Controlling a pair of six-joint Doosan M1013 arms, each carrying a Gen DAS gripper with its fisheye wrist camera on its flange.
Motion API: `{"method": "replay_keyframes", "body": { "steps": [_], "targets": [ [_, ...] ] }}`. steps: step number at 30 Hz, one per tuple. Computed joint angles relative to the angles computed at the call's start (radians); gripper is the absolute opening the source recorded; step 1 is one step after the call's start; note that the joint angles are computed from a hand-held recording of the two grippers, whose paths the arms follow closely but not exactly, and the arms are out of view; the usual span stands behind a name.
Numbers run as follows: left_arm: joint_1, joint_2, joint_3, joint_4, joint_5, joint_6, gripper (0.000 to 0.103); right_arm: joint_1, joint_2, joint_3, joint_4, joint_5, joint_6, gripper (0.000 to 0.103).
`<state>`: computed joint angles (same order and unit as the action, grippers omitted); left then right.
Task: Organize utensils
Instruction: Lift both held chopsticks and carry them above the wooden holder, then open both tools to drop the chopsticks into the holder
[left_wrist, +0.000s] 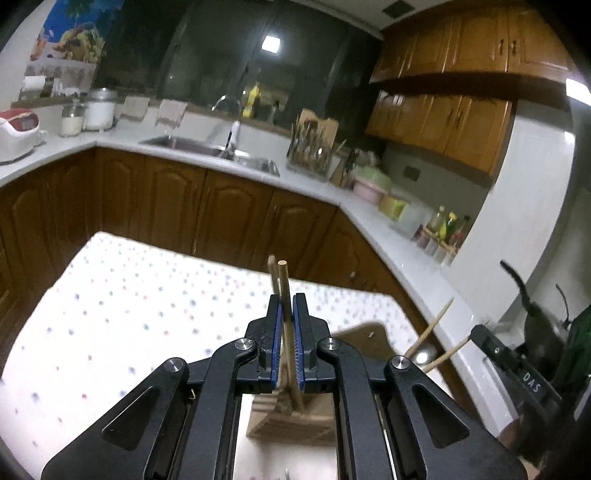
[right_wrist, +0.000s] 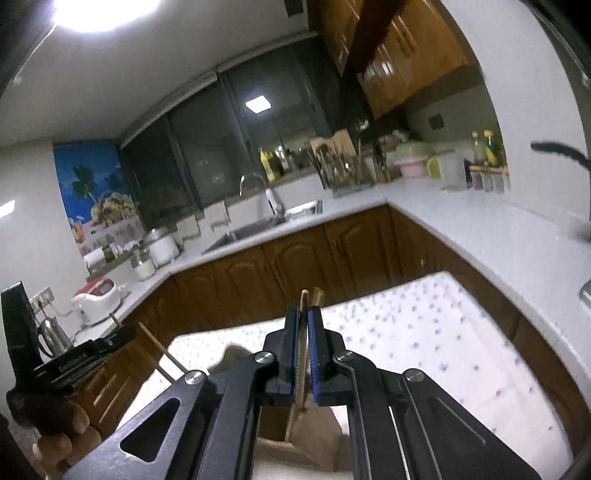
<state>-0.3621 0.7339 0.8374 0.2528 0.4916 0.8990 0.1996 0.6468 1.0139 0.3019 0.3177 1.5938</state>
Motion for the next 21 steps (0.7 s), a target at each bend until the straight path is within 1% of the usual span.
{"method": "replay_keyframes", "body": {
  "steps": [2, 4, 5, 15, 16, 18, 19, 20, 21],
  "targets": [
    [0.0, 0.001, 0.004, -0.022, -0.004, 0.021, 0.006, 0.0, 0.004, -0.003, 0.002, 0.015, -0.003, 0.005],
    [-0.005, 0.0, 0.004, 0.013, 0.003, 0.002, 0.006, 0.002, 0.002, 0.001, -0.021, 0.01, 0.009, 0.005],
    [-0.006, 0.001, 0.002, 0.011, 0.007, 0.005, 0.006, 0.002, 0.001, 0.0, -0.025, 0.014, 0.013, 0.005],
    [-0.002, 0.009, -0.021, -0.024, 0.035, 0.04, 0.006, -0.004, 0.009, -0.02, 0.0, 0.038, 0.006, 0.005],
    [-0.001, 0.009, -0.02, -0.035, 0.036, 0.045, 0.007, -0.005, 0.009, -0.021, 0.017, 0.044, -0.003, 0.008],
    [0.004, -0.002, -0.005, -0.086, 0.016, 0.078, 0.013, -0.01, 0.007, -0.02, 0.065, 0.049, -0.033, 0.011],
    [0.004, -0.005, 0.001, -0.084, 0.01, 0.077, 0.022, -0.011, 0.003, -0.014, 0.073, 0.043, -0.036, 0.017],
    [0.002, -0.013, 0.011, -0.066, 0.003, 0.062, 0.034, -0.012, -0.003, -0.004, 0.092, 0.03, -0.051, 0.023],
    [-0.001, -0.024, 0.028, -0.039, -0.013, 0.04, 0.039, -0.013, -0.009, 0.006, 0.107, 0.015, -0.06, 0.043]
  ]
}}
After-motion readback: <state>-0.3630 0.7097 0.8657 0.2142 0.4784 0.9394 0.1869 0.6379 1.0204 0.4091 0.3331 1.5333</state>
